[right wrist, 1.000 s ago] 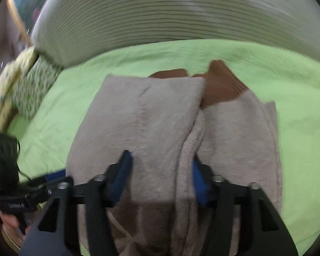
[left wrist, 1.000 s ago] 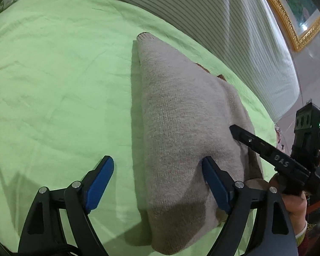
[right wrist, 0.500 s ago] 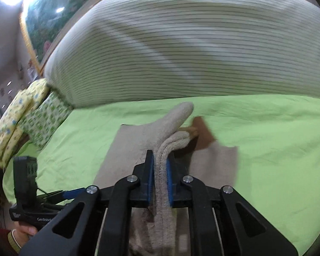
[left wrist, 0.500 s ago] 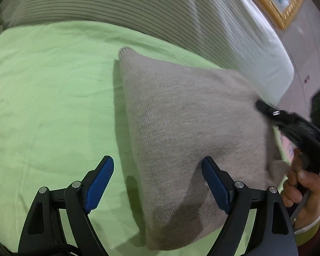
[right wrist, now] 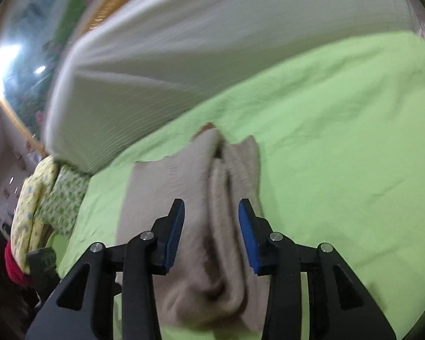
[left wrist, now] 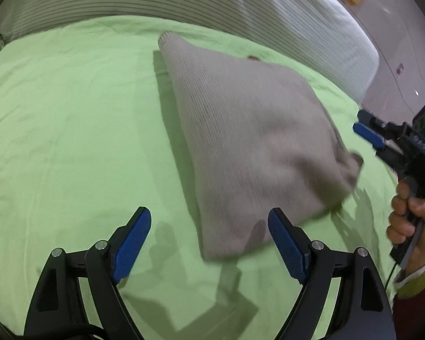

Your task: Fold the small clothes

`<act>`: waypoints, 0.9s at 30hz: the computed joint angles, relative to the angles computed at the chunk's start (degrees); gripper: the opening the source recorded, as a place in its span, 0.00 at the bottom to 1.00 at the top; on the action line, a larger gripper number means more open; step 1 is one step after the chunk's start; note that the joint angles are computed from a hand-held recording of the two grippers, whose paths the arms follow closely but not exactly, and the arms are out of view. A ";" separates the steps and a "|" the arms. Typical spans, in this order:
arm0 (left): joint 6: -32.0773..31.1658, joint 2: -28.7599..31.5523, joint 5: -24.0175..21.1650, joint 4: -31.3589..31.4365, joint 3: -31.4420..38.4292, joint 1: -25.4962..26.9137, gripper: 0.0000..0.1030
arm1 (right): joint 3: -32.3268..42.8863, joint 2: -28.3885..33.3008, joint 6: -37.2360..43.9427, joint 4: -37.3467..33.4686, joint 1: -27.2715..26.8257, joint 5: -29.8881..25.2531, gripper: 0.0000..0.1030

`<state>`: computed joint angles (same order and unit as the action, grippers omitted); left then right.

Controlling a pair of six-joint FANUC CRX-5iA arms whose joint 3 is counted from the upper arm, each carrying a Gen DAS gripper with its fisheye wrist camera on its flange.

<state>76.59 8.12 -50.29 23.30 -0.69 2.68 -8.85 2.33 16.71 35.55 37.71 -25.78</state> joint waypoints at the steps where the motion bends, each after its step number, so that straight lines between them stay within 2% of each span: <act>1: -0.17 -0.35 0.27 -0.14 -0.62 -0.34 0.83 | 0.76 -0.33 4.33 -2.34 0.93 -1.44 0.40; 4: 0.53 -0.62 0.98 -2.57 -0.99 -2.06 0.83 | 5.93 1.10 17.06 -11.59 3.06 -8.39 0.40; 7: 1.92 0.68 0.71 -5.06 0.58 -3.44 0.83 | 9.11 2.85 22.05 -14.48 3.51 -13.38 0.40; 9: 5.79 1.27 0.72 -10.07 2.28 -4.41 0.83 | 10.66 3.84 23.78 -15.56 3.43 -15.76 0.40; 12: 9.60 1.35 2.35 -12.41 2.47 -4.30 0.82 | 10.38 3.53 25.83 -16.77 3.17 -18.06 0.40; 15: 9.03 0.08 5.36 -9.04 -0.53 -2.89 0.78 | 10.07 3.21 28.39 -18.34 3.07 -18.97 0.39; 18: 9.68 -0.61 6.95 -8.59 -1.75 -2.80 0.74 | 10.16 3.22 30.05 -18.63 3.25 -19.96 0.36; 23: 13.55 -0.72 5.95 -12.66 -0.53 -3.90 0.66 | 13.73 5.69 33.77 -18.55 3.60 -22.61 0.36; 24: 14.07 -0.68 5.17 -13.69 0.00 -4.21 0.64 | 14.76 6.65 34.90 -17.38 4.15 -23.95 0.26; 25: 14.06 -0.91 4.89 -13.95 -0.11 -4.27 0.61 | 15.92 7.61 36.10 -16.42 4.71 -25.78 0.12; 27: 13.64 -0.70 4.35 -13.51 0.28 -4.25 0.57 | 15.76 7.49 35.79 -13.96 5.43 -26.33 0.08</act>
<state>90.23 7.42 -45.94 9.79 -0.41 -1.58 6.91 9.82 52.50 21.58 43.14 -52.11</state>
